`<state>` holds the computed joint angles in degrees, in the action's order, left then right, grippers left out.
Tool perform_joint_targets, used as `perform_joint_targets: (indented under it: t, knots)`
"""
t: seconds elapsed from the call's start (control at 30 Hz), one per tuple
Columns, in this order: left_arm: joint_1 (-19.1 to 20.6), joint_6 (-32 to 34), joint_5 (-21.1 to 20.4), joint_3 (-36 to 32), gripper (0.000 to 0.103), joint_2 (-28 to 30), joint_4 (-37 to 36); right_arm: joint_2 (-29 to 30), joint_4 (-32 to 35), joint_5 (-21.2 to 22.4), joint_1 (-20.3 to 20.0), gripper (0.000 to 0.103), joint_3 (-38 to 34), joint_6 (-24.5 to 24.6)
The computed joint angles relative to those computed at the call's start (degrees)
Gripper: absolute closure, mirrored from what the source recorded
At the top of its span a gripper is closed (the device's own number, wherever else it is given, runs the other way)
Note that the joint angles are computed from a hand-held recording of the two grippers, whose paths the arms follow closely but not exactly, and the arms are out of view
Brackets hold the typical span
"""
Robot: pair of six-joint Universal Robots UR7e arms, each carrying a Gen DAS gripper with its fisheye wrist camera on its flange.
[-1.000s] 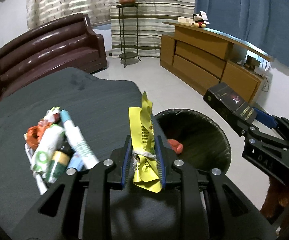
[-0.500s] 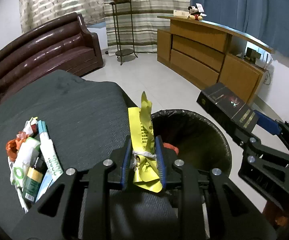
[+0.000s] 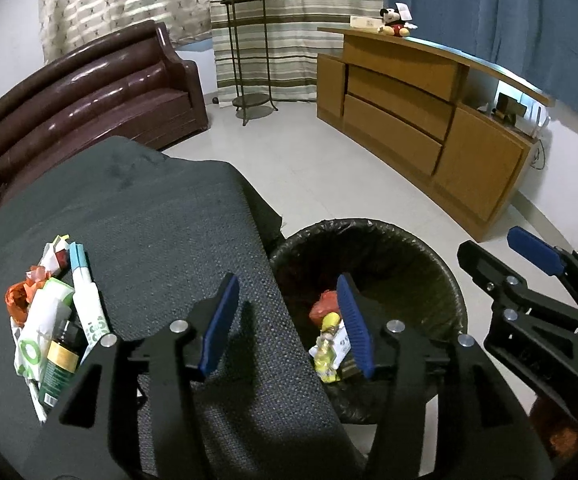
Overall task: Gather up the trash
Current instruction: 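Drop the yellow wrapper into the bin with the left gripper while the right gripper drops the cigarette box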
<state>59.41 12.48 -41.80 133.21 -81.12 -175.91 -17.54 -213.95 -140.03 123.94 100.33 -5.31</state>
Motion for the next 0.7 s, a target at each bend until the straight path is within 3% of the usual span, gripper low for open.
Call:
perform_joint_targets:
  t: [0.23,0.33,0.7]
  knots:
    - [-1.20,-0.13,1.34,1.41,0.048,-2.62,-0.46,-0.01,-0.29,-1.19,0.85,0.039,-0.16,-0.34]
    - [-1.85,-0.51,2.41,2.22,0.044,-5.18,0.34,-0.05,-0.11,-1.13,1.39,0.039,-0.20,-0.38]
    - [-1.74,-3.75,8.52,5.04,0.043,-16.85,7.32,1.61,4.00,2.07,4.31,0.039,-3.11,-0.84]
